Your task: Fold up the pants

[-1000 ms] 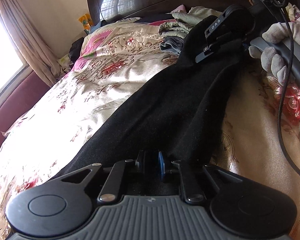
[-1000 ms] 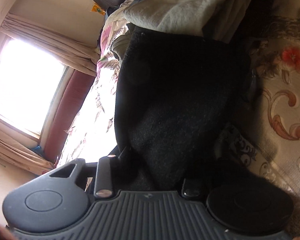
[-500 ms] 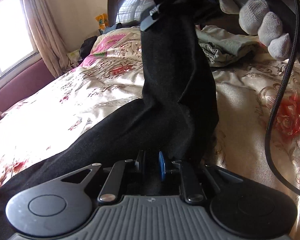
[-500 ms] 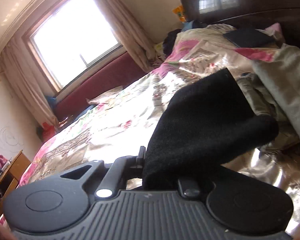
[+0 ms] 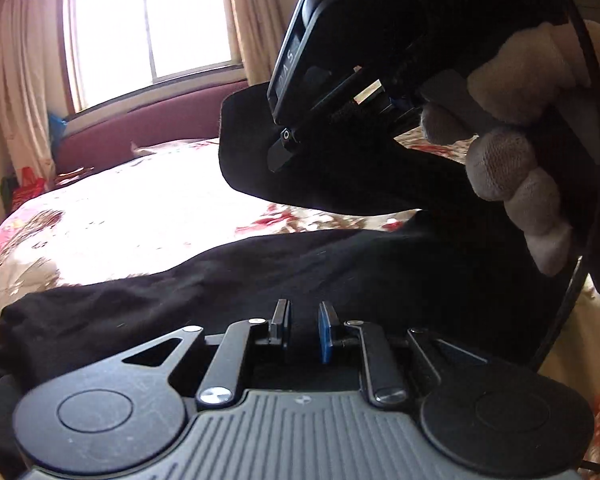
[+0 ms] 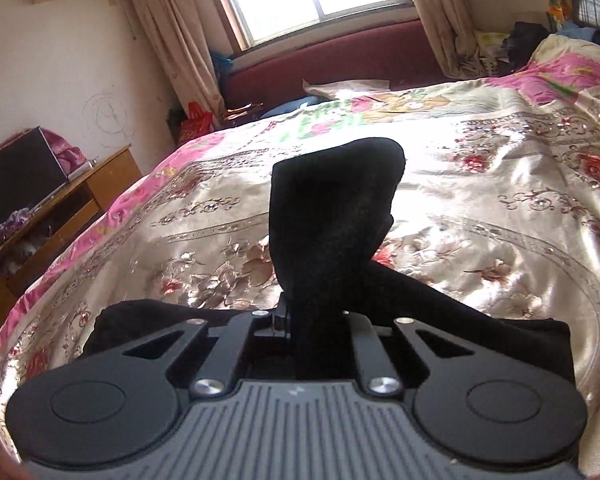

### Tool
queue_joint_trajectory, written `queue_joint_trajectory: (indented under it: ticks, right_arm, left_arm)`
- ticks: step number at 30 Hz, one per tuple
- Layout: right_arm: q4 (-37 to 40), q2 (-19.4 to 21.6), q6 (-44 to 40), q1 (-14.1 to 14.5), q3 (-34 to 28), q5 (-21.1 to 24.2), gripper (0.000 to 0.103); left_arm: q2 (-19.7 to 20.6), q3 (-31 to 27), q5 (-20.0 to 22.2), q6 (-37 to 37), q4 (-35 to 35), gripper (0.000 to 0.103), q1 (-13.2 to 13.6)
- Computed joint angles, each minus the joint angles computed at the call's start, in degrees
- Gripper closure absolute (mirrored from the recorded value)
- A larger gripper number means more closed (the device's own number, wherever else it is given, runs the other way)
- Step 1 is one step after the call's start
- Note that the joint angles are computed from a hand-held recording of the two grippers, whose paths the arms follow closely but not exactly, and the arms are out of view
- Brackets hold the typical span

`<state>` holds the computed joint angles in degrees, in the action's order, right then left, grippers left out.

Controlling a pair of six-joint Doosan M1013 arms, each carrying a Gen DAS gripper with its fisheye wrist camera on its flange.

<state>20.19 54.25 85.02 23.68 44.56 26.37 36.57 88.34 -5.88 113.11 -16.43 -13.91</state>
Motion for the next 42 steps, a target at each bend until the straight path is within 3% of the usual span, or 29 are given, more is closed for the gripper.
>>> queue_joint_trajectory:
  ticks: [2, 6, 9, 12, 19, 27, 31, 33, 35, 37, 40, 42]
  right_arm:
    - [-4.4, 2.7, 1.7, 1.5, -5.1, 3.1, 0.094]
    - [-4.7, 6.9, -3.2, 4.3, -12.7, 8.1, 0.094]
    - [-8.3, 8.7, -7.1, 6.5, -15.7, 9.8, 0.094]
    - [-10.1, 11.6, -8.9, 7.4, -21.3, 16.3, 0.092]
    - [-8.8, 10.6, -11.8, 7.9, -18.6, 15.6, 0.087]
    - [-8.4, 8.8, -11.1, 8.7, -15.2, 7.2, 0.091]
    - [-4.8, 10.5, -19.6, 9.5, -18.3, 10.4, 0.091]
    - [-6.2, 11.8, -19.9, 9.7, -21.2, 13.9, 0.091]
    - [-3.4, 11.9, -22.1, 9.3, -21.8, 16.6, 0.084]
    - [2.3, 10.0, -24.7, 8.3, -18.2, 15.8, 0.083]
    - [13.8, 7.8, -30.2, 6.7, -14.5, 14.7, 0.079]
    - [16.6, 5.8, -34.2, 6.5, -10.7, 9.9, 0.074]
  left_arm:
    - [-0.9, 2.0, -1.5, 5.2, -9.2, 0.071, 1.0]
    - [-1.7, 4.4, -2.8, -3.1, -7.9, 0.071, 2.7]
    - [-2.2, 5.6, -5.2, 3.9, -15.8, 0.07, 2.9]
    - [-2.8, 7.1, -6.7, 9.1, -21.3, 0.067, 3.1]
    - [-4.1, 9.2, -8.3, 7.1, -21.4, 0.063, 3.5]
    - [-4.5, 10.8, -11.3, 5.0, -21.1, 0.063, 3.0]
    - [-4.6, 10.7, -11.4, 8.3, -24.4, 0.063, 3.0]
    - [-4.7, 10.9, -11.4, 10.6, -26.8, 0.063, 3.0]
    - [-5.0, 11.5, -12.2, 7.7, -24.0, 0.062, 3.0]
    - [-5.1, 12.1, -13.4, 4.0, -19.7, 0.058, 2.9]
    - [-6.0, 12.8, -12.9, 8.0, -23.6, 0.054, 2.2]
    - [-6.2, 13.0, -12.7, 5.8, -22.5, 0.054, 2.3]
